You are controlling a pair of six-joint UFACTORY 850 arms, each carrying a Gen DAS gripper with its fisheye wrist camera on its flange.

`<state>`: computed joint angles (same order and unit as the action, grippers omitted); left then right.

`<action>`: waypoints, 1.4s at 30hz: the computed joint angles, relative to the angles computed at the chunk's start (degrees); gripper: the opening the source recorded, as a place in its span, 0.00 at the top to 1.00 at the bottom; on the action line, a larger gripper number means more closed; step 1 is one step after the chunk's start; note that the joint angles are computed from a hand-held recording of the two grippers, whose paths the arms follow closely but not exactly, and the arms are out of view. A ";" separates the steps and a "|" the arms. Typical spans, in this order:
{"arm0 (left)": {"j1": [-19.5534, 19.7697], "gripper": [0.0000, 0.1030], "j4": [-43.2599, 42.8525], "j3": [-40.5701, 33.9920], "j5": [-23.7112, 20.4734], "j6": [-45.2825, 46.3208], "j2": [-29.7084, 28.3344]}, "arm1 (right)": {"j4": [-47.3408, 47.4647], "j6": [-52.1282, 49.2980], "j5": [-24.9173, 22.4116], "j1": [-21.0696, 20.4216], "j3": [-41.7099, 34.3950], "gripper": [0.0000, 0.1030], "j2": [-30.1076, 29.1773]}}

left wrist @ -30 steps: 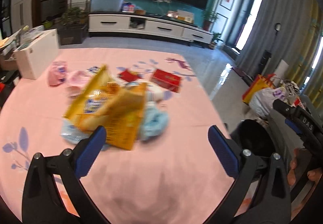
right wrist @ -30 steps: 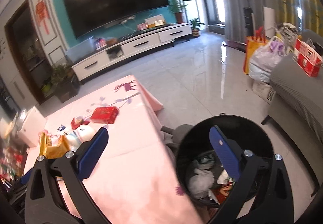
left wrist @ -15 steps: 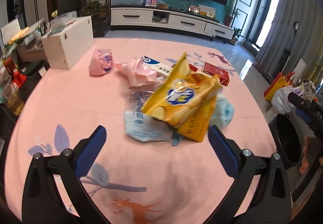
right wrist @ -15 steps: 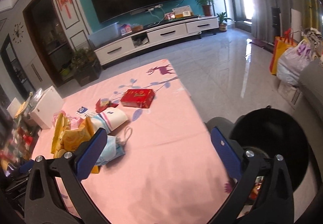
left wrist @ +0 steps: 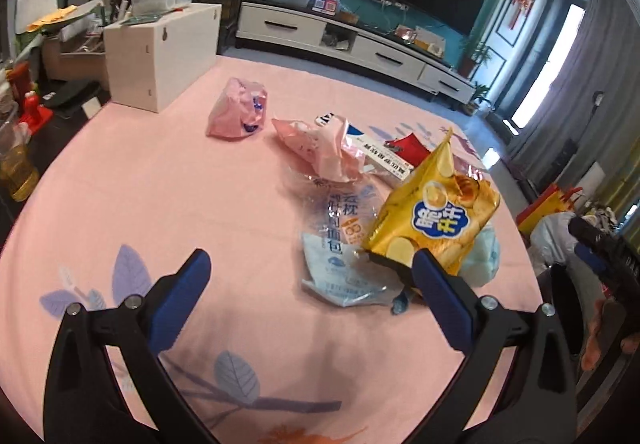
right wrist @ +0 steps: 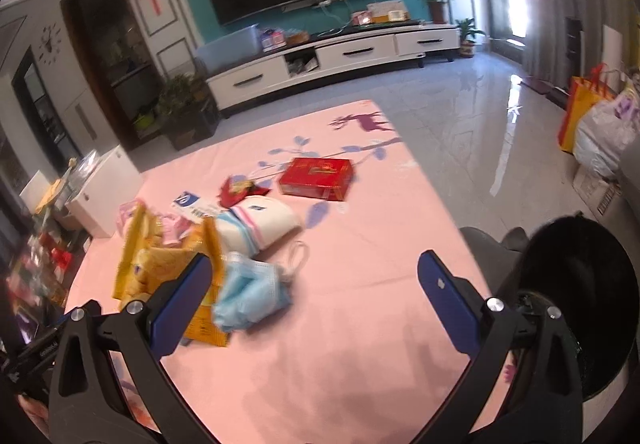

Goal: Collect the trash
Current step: 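Move both open tools back toward the yellow chip bag and mask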

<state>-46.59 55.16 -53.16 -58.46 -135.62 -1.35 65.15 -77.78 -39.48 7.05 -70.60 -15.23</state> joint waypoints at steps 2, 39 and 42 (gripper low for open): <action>0.32 0.03 0.18 0.72 0.07 -0.85 0.61 | -1.17 0.64 -1.43 1.33 -1.49 0.03 -0.12; 2.38 0.13 22.43 6.53 14.55 -20.47 1.54 | -10.87 12.40 -12.96 4.90 -9.52 0.40 -10.09; 2.72 0.17 25.07 6.42 16.41 -21.94 1.15 | -11.71 12.83 -12.63 5.14 -9.45 0.46 -10.34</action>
<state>-43.87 80.23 -46.74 -42.05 -157.55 -0.20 53.44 -64.95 -52.11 12.19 -80.06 -25.57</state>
